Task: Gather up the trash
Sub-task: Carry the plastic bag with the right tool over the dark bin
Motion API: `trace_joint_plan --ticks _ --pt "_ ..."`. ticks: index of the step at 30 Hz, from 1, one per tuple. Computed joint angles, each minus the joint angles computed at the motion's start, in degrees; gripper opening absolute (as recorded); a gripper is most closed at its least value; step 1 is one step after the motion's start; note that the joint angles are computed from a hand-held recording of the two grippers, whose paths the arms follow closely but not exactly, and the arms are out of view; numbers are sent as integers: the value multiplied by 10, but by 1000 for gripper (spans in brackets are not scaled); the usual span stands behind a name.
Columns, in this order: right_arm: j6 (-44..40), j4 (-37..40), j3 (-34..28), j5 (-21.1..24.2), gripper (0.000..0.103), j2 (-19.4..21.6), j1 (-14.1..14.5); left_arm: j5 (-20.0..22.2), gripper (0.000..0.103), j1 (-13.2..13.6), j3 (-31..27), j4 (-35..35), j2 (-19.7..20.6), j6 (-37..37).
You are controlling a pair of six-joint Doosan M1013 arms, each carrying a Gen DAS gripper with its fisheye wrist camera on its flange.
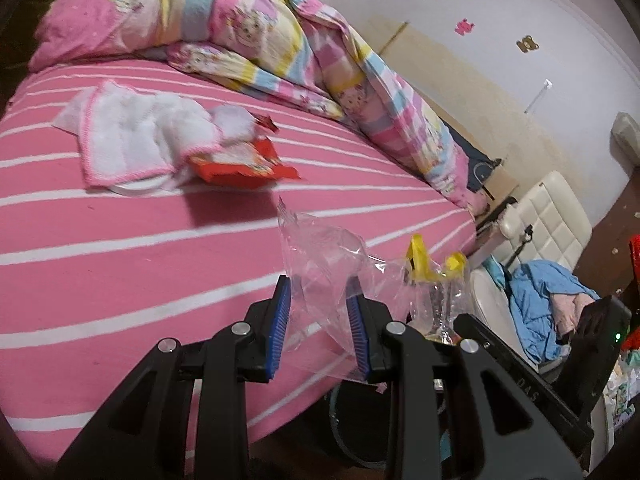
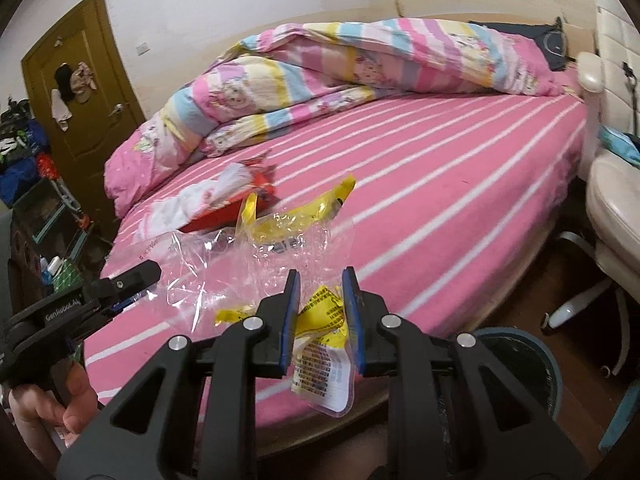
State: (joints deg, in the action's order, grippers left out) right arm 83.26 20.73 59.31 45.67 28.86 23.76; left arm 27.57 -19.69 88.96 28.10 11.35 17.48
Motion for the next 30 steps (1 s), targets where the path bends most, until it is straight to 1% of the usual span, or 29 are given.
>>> trace_joint_plan --ticks 4,6,15,21,25,30 --pt "14 -16 17 -5 23 -9 -10 -15 28 -3 -13 -47 15 46" --pt "24 -28 28 -9 23 -14 -16 -23 28 -6 -22 -89 26 87" --pt "76 -75 72 -8 23 -34 -45 -11 28 -21 -64 -207 70 230" --pt "106 -94 86 5 23 -37 -62 14 28 -28 -93 -270 101 309" --pt "125 -104 92 15 23 -35 -72 32 28 -31 -109 -302 118 347" --pt "150 -112 83 61 24 -17 -83 67 28 -34 -133 -334 143 393"
